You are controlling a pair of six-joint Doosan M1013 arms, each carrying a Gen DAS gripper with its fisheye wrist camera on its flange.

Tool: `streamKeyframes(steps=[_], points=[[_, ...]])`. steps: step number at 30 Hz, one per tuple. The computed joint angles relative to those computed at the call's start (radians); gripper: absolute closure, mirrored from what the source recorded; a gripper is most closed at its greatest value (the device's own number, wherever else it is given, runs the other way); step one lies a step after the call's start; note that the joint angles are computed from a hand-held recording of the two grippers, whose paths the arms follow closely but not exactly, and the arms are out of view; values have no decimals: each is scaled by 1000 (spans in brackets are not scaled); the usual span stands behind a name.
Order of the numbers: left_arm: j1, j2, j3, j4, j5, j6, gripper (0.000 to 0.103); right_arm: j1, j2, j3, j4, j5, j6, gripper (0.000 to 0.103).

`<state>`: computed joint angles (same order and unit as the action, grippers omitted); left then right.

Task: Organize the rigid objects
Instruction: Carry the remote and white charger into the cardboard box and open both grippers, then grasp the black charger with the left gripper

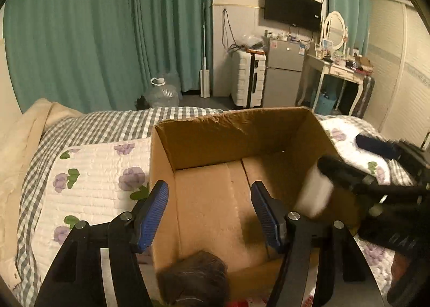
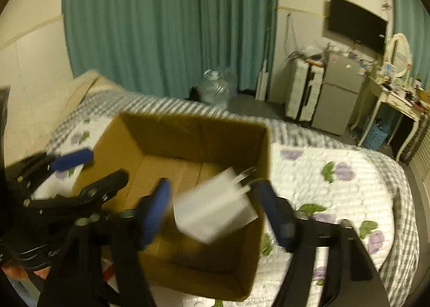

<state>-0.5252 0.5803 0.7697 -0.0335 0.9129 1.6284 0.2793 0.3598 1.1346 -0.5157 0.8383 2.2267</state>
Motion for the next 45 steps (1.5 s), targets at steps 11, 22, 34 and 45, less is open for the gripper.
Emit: streamKeyframes(steps=[11,22,34,45], points=[[14,-164,194,41,-108,-21,35,68,-112,91,-136,37,120,11],[24,-240,404,-22,-112,34,35,118,-187,246,-82,56,211,11],[11,-188,431,-95,13,236,35,103,-130,224,7,116,130,11],[11,-164,415,-179,36,299,39,93,-115,212,37,130,114,11]])
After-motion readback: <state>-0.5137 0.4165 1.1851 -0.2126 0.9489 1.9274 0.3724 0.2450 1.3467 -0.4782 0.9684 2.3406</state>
